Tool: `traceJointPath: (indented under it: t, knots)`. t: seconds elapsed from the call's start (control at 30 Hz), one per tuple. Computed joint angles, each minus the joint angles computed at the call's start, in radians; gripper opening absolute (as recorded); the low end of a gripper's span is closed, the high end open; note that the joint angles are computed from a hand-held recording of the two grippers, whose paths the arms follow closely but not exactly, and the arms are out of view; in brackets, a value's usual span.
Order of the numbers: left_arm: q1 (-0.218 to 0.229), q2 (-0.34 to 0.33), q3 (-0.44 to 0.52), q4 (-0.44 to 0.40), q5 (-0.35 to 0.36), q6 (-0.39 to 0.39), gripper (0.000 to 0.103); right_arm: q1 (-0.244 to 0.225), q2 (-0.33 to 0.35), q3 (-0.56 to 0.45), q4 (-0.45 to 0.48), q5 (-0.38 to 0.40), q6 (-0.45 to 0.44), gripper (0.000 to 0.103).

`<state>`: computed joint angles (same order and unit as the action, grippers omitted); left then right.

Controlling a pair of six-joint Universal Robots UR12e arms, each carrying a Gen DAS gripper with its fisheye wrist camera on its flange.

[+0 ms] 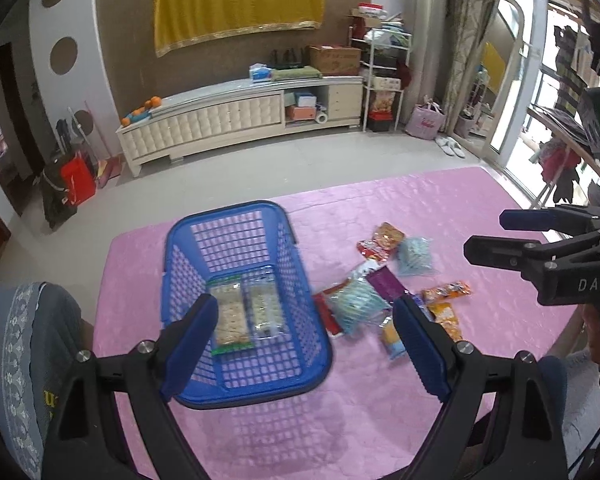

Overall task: Organize snacks
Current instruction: 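Move both tools back over the remaining snack pile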

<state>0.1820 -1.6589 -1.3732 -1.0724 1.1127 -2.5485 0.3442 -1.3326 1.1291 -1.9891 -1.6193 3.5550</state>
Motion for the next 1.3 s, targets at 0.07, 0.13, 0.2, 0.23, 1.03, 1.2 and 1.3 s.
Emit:
traceJointPath:
  t: [0.07, 0.13, 0.2, 0.23, 1.03, 1.2, 1.3]
  knots:
    - [-0.013, 0.005, -0.01, 0.007, 0.006, 0.006, 0.087, -0.008, -0.021, 0.031, -0.004, 0.004, 0.013, 0.087]
    - [-0.025, 0.008, -0.016, -0.001, 0.009, 0.006, 0.087, -0.016, -0.038, 0.056, -0.006, 0.006, 0.02, 0.087]
    - [-0.036, 0.006, -0.017, -0.01, 0.014, 0.004, 0.087, -0.026, -0.056, 0.083, -0.006, 0.008, 0.027, 0.087]
    - [-0.041, 0.008, -0.021, -0.014, 0.017, 0.005, 0.087, -0.032, -0.063, 0.095, -0.01, 0.011, 0.03, 0.087]
    - [-0.183, -0.108, 0.039, -0.15, 0.203, -0.163, 0.087, -0.146, -0.106, 0.266, -0.007, 0.151, 0.065, 0.087]
    - [-0.199, -0.146, 0.053, -0.166, 0.239, -0.218, 0.087, -0.159, -0.078, 0.261, 0.012, 0.176, 0.04, 0.087]
    - [-0.211, -0.167, 0.06, -0.172, 0.272, -0.238, 0.087, -0.166, -0.061, 0.255, 0.015, 0.189, 0.023, 0.087]
